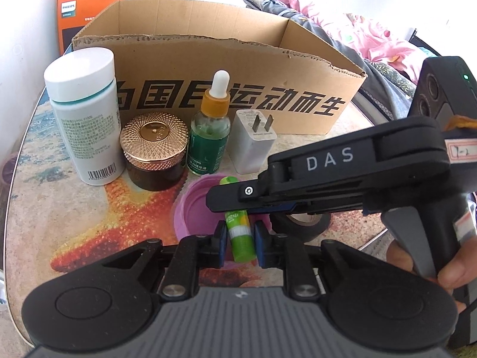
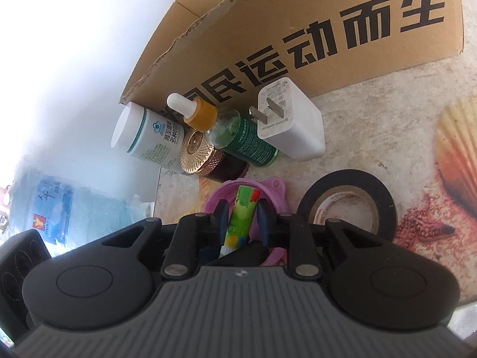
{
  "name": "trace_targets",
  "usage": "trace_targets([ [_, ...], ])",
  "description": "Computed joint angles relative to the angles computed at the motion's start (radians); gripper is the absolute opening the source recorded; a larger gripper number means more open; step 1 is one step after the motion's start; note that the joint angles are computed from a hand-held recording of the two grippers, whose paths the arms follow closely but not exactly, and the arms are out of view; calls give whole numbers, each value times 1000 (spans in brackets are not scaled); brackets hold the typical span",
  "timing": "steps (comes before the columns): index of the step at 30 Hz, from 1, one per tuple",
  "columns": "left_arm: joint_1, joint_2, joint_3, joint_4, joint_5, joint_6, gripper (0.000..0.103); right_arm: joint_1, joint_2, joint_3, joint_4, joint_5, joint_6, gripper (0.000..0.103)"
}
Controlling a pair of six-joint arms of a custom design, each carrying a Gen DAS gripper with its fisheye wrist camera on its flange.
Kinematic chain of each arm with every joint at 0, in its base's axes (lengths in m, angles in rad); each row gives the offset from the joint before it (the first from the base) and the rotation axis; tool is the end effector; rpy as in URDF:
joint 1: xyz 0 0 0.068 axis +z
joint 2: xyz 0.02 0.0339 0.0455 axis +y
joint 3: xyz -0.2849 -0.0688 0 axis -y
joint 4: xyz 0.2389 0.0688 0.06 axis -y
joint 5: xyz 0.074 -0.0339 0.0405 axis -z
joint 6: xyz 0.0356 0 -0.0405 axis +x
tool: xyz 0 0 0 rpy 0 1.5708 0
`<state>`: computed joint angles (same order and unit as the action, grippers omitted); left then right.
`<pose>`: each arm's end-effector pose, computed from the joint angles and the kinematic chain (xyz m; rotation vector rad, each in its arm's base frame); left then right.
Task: Organize rigid objects
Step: 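Carry the green-and-white tube into the box and open the right gripper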
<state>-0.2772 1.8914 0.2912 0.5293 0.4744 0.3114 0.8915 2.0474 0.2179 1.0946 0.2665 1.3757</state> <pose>0.2008 -0.0740 0.0506 0.8979 2.4152 -0.6104 0.1505 0.1715 0.0477 0.7225 2.3229 0.8392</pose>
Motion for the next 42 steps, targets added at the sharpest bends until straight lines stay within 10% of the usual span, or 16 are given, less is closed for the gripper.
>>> trace_targets([
  [18,-3,-172,-98,8,-16,-26,18,135,-177,-1,-160,175,-43,18],
  [29,34,-616,-16,-383,33,-10,16,138,-549,108,-525,238,-263,15],
  [42,-63,-310,520,-613,-75,-90,16,-399,-568,452,-849,-274,-590,14],
])
